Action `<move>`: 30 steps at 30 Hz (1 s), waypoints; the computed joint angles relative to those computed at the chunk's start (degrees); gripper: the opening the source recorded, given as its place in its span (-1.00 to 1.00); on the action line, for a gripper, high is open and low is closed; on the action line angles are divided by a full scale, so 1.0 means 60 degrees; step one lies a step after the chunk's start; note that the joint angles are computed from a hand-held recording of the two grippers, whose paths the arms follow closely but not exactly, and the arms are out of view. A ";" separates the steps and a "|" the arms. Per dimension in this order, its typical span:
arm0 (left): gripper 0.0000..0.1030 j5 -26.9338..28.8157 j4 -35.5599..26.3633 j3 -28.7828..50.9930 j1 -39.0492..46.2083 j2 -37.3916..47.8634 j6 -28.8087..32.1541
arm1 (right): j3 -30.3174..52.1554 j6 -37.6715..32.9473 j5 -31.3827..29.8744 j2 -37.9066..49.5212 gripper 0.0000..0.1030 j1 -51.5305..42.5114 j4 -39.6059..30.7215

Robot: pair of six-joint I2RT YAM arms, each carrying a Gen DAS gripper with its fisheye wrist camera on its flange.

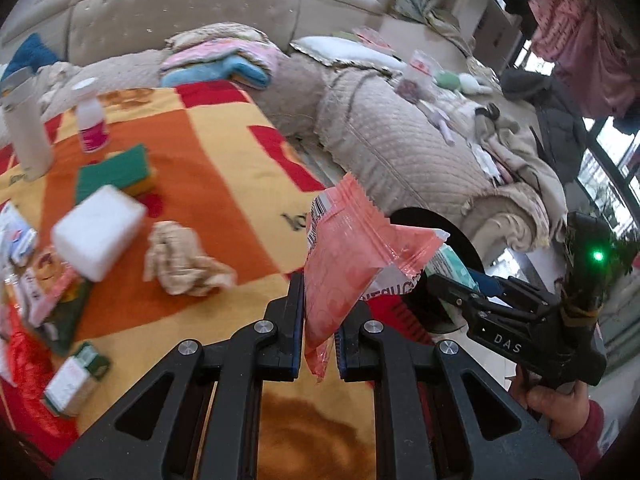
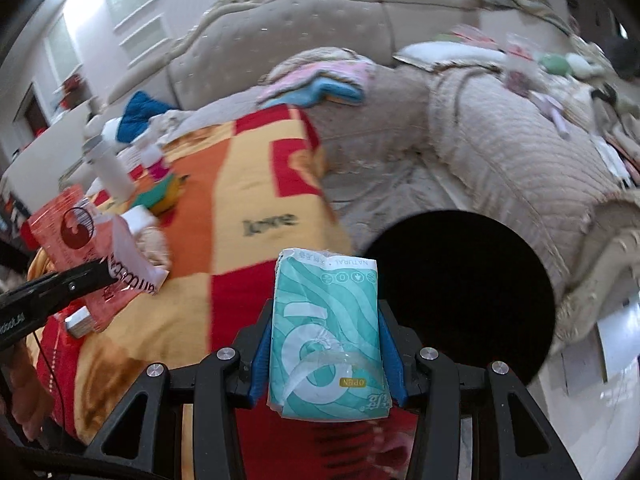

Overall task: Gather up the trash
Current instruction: 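Carry both items over the black bin and open both tools to drop them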

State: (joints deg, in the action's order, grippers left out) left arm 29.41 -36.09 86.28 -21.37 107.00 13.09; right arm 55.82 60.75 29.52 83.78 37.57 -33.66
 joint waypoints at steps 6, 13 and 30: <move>-0.80 -0.0315 0.0262 0.0017 -0.0965 0.0228 -0.0419 | -0.1161 0.0259 -0.0157 -0.0891 -0.12 -0.0540 0.0085; -0.80 -0.0281 0.0320 0.0304 -0.1708 0.0775 -0.0997 | -0.2033 0.0450 -0.0312 -0.1524 -0.12 -0.0973 0.0127; -0.08 0.0424 0.0727 0.0996 -0.2319 0.1665 -0.2335 | -0.2831 0.0617 -0.0505 -0.2210 0.45 -0.1725 0.0496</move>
State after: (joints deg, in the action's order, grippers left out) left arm 31.95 -31.72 92.26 -35.28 116.99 -0.92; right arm 38.83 64.45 26.49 70.52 27.22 -30.69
